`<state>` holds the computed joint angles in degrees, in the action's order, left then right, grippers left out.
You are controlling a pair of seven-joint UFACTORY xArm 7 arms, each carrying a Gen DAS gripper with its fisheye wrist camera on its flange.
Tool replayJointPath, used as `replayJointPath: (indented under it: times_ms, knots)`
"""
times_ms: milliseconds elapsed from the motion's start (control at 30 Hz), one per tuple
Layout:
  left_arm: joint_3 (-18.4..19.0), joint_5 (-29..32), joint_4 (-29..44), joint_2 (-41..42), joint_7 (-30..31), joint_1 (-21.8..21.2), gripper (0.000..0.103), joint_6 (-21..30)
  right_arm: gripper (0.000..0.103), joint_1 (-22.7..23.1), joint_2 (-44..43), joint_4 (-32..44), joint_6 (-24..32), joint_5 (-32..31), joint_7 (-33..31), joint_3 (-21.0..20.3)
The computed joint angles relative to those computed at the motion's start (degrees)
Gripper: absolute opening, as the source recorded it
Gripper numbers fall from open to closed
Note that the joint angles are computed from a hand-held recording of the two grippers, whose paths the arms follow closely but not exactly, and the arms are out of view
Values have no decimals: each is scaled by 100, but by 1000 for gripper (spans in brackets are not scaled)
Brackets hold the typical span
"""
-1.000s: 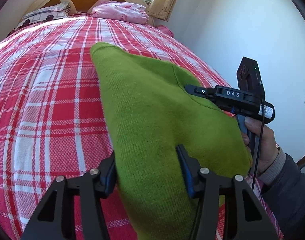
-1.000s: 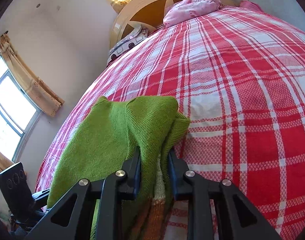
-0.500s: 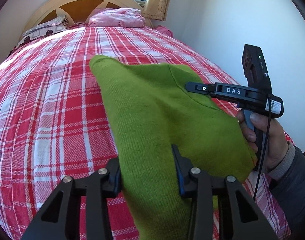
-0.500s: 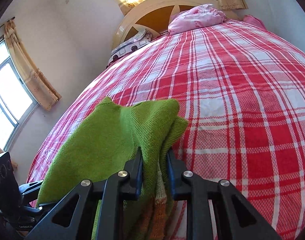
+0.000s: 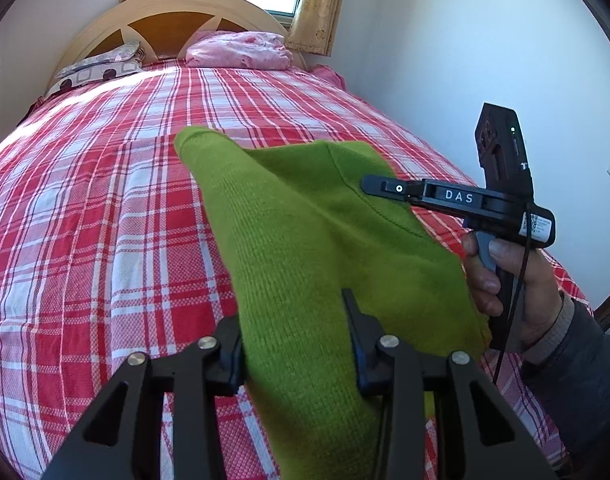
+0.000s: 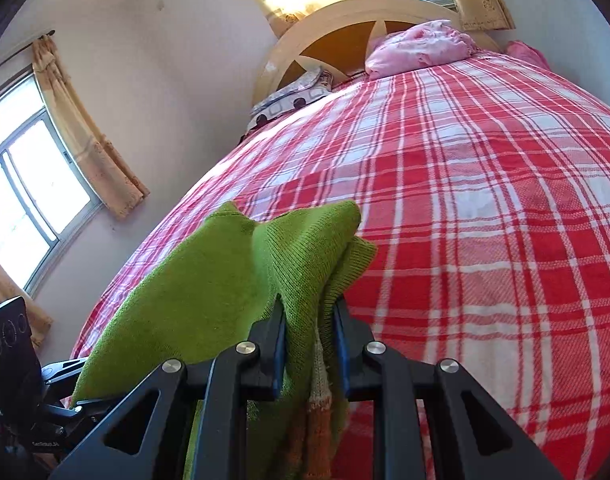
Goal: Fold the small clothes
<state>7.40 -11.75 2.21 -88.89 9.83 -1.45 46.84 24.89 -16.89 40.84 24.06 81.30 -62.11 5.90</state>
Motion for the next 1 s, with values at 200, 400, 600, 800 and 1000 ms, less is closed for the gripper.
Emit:
replayJointPath:
  times_ms: [200,400,600,800,1000]
  knots:
    - [230,132,-26,-884,34,464,41,802,21,210,-125,-54,-57,48,160,175]
    - [667,320,-10,-1505,293,1138,41,1548,21,499,-98,21,-161,133,224,369]
    - [1205,509,102,-1816,641,1932,41,2094,20,803,54,232,-335,127,366,587]
    - [1626,638,251,-1892,998,2557,41,2419,20,1072,262,476,-513,159,502,776]
    - [2040,796,445,-1688,1379,3089,41,2582,20,1309,511,769,-659,146,634,952]
